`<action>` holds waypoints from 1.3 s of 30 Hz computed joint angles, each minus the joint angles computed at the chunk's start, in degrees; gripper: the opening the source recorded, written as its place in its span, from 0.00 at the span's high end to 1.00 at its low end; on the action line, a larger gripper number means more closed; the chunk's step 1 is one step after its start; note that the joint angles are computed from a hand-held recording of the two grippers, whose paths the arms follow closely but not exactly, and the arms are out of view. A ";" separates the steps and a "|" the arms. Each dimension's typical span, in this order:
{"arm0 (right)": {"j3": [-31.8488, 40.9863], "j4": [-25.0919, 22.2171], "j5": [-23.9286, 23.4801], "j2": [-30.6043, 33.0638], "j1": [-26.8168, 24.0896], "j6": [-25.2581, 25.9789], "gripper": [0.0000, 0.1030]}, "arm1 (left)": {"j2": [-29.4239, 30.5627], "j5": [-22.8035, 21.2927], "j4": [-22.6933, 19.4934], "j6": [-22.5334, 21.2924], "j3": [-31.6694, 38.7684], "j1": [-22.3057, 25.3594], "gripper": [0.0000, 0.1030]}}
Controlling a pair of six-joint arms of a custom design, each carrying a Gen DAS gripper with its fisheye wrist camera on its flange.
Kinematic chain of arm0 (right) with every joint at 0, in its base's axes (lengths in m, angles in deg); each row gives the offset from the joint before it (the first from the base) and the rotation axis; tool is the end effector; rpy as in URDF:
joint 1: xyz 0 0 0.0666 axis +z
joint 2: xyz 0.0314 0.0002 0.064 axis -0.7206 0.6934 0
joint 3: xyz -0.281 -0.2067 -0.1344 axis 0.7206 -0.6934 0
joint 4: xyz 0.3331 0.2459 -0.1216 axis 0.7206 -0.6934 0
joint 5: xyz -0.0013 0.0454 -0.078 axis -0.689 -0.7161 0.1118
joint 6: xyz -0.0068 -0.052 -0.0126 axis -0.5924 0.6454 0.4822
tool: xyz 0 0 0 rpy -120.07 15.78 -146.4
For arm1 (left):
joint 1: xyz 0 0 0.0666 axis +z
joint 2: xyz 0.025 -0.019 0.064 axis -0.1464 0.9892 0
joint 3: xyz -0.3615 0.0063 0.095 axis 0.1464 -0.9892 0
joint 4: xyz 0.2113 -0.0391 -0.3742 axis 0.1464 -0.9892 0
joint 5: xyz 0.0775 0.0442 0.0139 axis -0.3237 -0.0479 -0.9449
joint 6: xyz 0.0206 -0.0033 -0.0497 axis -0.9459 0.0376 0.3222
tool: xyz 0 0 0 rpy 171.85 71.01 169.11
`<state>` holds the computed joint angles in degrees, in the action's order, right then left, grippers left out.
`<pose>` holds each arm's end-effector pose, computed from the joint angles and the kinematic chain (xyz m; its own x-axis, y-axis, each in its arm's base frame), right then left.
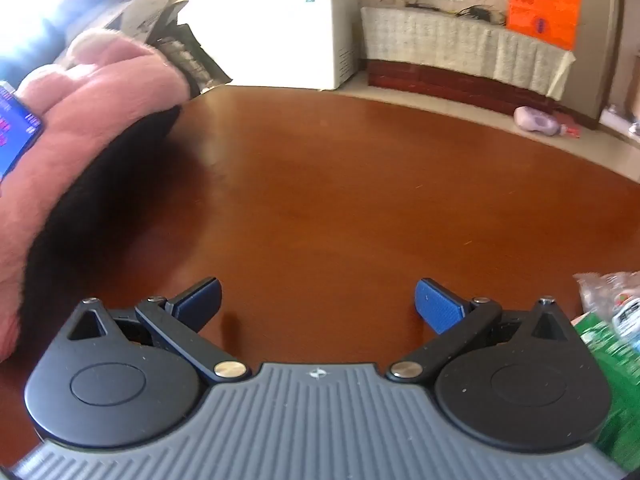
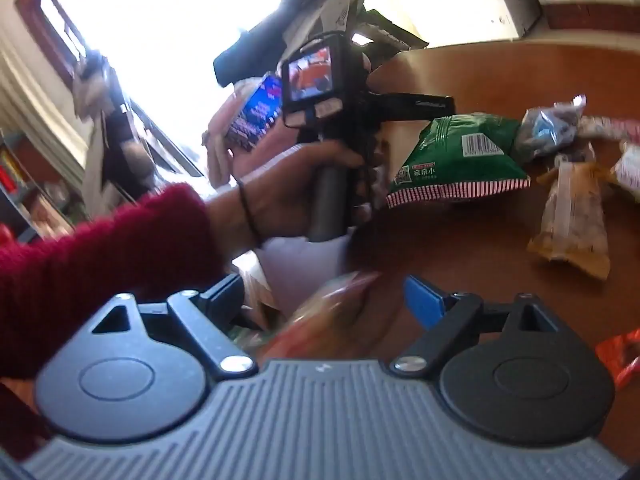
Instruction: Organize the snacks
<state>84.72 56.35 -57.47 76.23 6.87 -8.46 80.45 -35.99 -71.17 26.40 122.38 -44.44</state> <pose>0.1975 0.2574 0.3150 -0.6886 0.0110 -0.7251 -0.4597 0.7666 0.4483 0.4360 -0.2985 0.2762 -0.6687 0.1035 -0.7363 0.0687 0.9946 0.0774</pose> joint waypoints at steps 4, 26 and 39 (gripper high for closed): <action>4.55 -11.48 21.08 6.93 3.89 13.18 0.14 | -0.16 0.85 0.16 5.18 -0.50 1.45 0.00; -0.33 -31.97 34.50 -12.50 4.44 -2.53 0.14 | 1.44 8.69 9.96 -6.92 -1.61 0.84 0.00; -2.51 -40.35 33.05 -19.10 1.69 -2.24 0.14 | 1.43 9.25 9.94 -7.22 -1.54 1.40 0.00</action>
<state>82.21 16.00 -24.42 57.14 8.56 -10.70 81.89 -26.74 -61.23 19.19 120.84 -43.05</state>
